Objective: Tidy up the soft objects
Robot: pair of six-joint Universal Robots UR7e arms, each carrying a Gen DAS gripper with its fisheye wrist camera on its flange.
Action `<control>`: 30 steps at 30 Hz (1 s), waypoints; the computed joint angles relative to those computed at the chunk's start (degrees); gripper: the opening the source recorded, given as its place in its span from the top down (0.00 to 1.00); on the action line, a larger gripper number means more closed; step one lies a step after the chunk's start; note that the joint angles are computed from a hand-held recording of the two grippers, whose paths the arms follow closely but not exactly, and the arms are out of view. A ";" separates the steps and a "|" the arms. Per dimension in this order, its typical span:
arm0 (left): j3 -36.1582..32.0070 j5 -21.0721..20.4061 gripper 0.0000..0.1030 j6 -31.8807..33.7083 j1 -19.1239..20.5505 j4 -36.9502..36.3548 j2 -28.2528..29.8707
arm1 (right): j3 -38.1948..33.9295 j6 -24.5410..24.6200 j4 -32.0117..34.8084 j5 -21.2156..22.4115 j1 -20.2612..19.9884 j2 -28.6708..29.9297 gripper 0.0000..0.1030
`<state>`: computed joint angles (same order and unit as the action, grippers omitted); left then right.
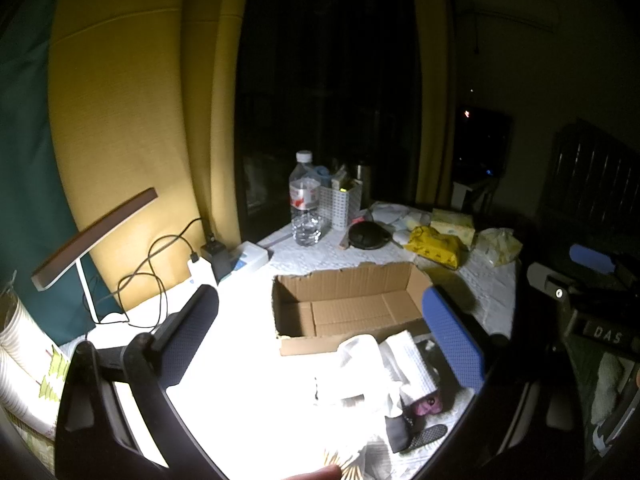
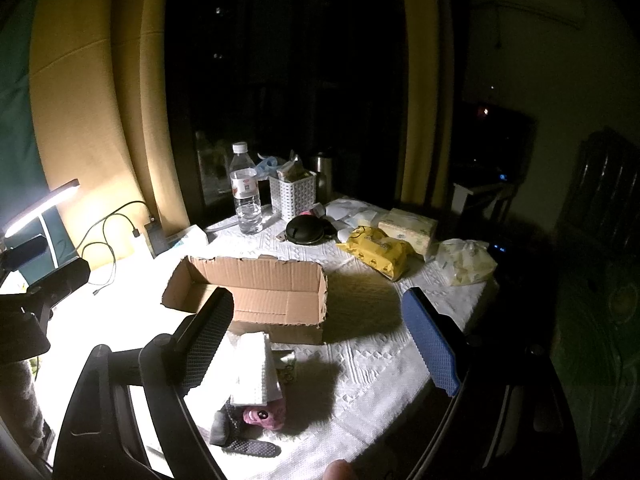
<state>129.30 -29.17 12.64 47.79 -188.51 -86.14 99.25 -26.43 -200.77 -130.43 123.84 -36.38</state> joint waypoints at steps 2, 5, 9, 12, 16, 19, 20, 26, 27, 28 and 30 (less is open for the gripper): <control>-0.01 0.04 0.00 0.00 -0.04 0.00 0.06 | -0.06 -0.03 -0.01 -0.02 0.01 0.06 0.13; -0.02 0.00 0.00 0.13 0.07 -0.06 0.04 | -0.14 0.00 -0.04 0.03 -0.01 0.15 0.13; 0.01 -0.03 0.00 0.10 0.07 0.05 -0.04 | -0.25 0.03 0.06 0.04 -0.02 0.26 0.13; 0.05 -0.04 0.00 0.11 0.02 0.08 -0.09 | -0.32 0.02 0.03 0.06 -0.04 0.34 0.13; -0.01 -0.01 0.00 -0.04 -0.03 0.19 0.01 | -0.50 0.06 0.17 -0.02 -0.02 0.46 0.13; 0.31 0.16 0.00 -0.13 -0.23 0.27 -0.24 | -0.61 0.14 0.37 -0.02 0.00 0.50 0.13; 0.31 0.16 0.00 -0.13 -0.23 0.27 -0.24 | -0.62 0.10 0.36 -0.03 0.02 0.50 0.13; 0.43 -0.04 0.00 0.15 -0.01 0.15 -0.46 | -0.46 0.04 0.56 0.01 -0.02 0.03 0.13; 0.46 -0.01 0.00 0.18 0.02 0.08 -0.49 | -0.30 0.01 0.57 0.05 -0.02 -0.20 0.13; 0.42 0.05 0.00 0.11 -0.04 0.14 -0.44 | -1.16 0.32 0.77 -0.11 0.34 0.62 0.13; 0.53 0.02 0.00 0.15 -0.02 0.06 -0.54 | -1.20 0.12 0.49 0.04 0.23 0.85 0.13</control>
